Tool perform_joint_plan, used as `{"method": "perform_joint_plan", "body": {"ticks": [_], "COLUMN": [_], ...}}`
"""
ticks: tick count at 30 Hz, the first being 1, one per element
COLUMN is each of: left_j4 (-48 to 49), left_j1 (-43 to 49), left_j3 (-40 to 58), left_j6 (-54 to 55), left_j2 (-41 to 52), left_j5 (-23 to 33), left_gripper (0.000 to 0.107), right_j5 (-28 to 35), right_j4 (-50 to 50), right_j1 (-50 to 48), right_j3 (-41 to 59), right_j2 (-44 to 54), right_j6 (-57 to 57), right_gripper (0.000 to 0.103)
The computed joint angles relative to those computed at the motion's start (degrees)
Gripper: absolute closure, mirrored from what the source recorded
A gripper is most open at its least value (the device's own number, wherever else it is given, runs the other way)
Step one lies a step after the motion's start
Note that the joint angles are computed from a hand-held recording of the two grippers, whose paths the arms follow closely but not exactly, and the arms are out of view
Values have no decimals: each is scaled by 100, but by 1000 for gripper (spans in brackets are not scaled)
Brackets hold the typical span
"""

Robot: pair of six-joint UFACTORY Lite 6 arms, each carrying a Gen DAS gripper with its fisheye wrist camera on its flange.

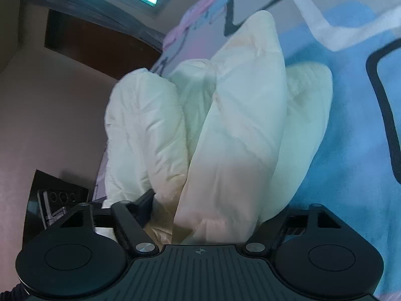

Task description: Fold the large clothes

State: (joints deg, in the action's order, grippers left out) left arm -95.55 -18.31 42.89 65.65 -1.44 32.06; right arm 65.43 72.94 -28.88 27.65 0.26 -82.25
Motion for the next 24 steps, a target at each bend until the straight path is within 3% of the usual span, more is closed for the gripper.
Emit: {"method": "perform_joint_plan", "body": {"ticks": [7, 13, 19, 24], "left_j4": [725, 1512, 2087, 2633], "left_j1": [743, 2338, 4333, 5792], "left_j3": [13, 393, 1161, 1921], "left_j6": [-77, -129, 141, 436], "left_j2": [-558, -1079, -842, -36], "left_j5": [868, 2244, 3792, 4693], "left_gripper": [34, 34, 33, 33], "right_j5": [-330, -1863, -3780, -4518], "right_j4": [501, 1321, 2568, 3880], "right_j1": [1047, 3328, 5804, 7050], "right_j3": [-303, 377, 2101, 3829], "right_j2": [-1654, -2430, -1000, 966], "right_j6": [1012, 2108, 1798, 1013], "right_gripper": [37, 37, 37, 37]}}
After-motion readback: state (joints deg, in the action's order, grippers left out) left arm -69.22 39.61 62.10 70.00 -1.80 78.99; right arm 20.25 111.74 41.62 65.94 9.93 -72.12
